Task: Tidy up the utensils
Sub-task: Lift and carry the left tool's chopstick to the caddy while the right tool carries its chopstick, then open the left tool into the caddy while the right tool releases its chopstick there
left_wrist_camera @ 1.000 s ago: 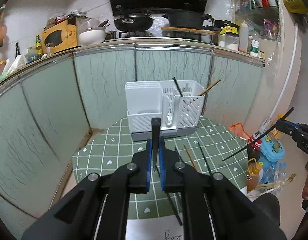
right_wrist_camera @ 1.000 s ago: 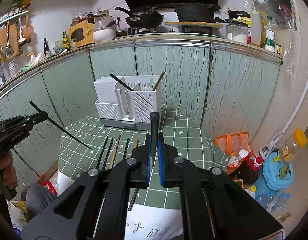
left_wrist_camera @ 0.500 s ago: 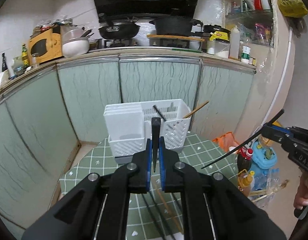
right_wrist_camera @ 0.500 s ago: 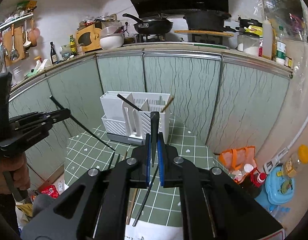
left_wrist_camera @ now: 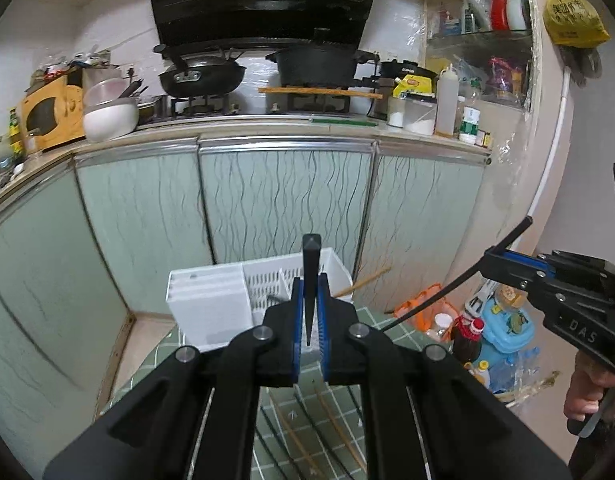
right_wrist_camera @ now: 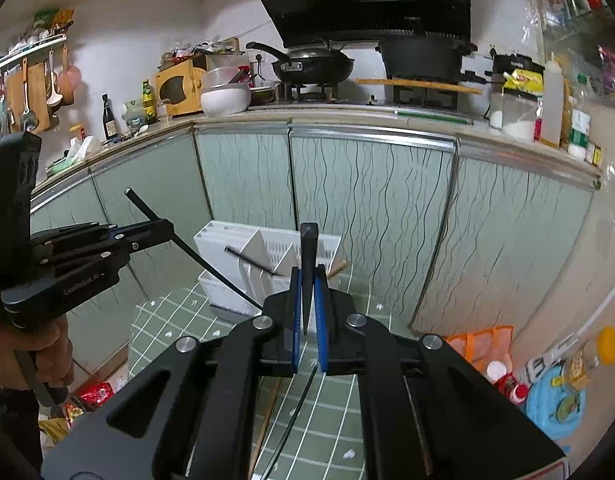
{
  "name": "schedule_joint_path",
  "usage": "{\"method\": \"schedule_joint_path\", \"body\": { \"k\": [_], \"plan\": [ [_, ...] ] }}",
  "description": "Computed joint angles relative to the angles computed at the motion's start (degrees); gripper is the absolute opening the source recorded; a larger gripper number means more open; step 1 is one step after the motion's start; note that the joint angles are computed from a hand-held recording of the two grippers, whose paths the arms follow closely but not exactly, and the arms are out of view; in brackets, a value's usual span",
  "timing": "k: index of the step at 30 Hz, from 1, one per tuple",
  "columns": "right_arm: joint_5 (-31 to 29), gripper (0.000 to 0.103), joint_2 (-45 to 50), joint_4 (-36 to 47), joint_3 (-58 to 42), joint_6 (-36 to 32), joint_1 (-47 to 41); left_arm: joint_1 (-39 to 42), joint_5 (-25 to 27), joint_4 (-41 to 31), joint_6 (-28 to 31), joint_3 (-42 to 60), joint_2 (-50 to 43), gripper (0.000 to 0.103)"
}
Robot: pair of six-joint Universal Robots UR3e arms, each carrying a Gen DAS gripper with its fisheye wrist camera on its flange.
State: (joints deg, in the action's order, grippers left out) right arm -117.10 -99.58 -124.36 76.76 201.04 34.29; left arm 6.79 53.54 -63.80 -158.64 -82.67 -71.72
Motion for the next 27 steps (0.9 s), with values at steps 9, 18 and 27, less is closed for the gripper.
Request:
{"method": "schedule_joint_path", "body": {
  "k": [9, 18, 27],
  "plan": [
    [7.21, 0.006, 6.07, 1.88, -11.26, -5.85, -7.16, -5.04, 2.96, -1.33, -3.03, 17.98, -13.84, 0.008],
    [10.94, 0.006, 12.33, 3.47, -19.75, -8.68, -11.47, -8.04, 4.88, -4.00, -3.78, 31.45, -23.27, 0.008],
    [14.40, 0.006, 13.49, -0.61, -15.58, -9.74, -15.15, -9.37, 5.92, -0.66, -4.20, 29.40, -26.95, 0.008]
  ]
}}
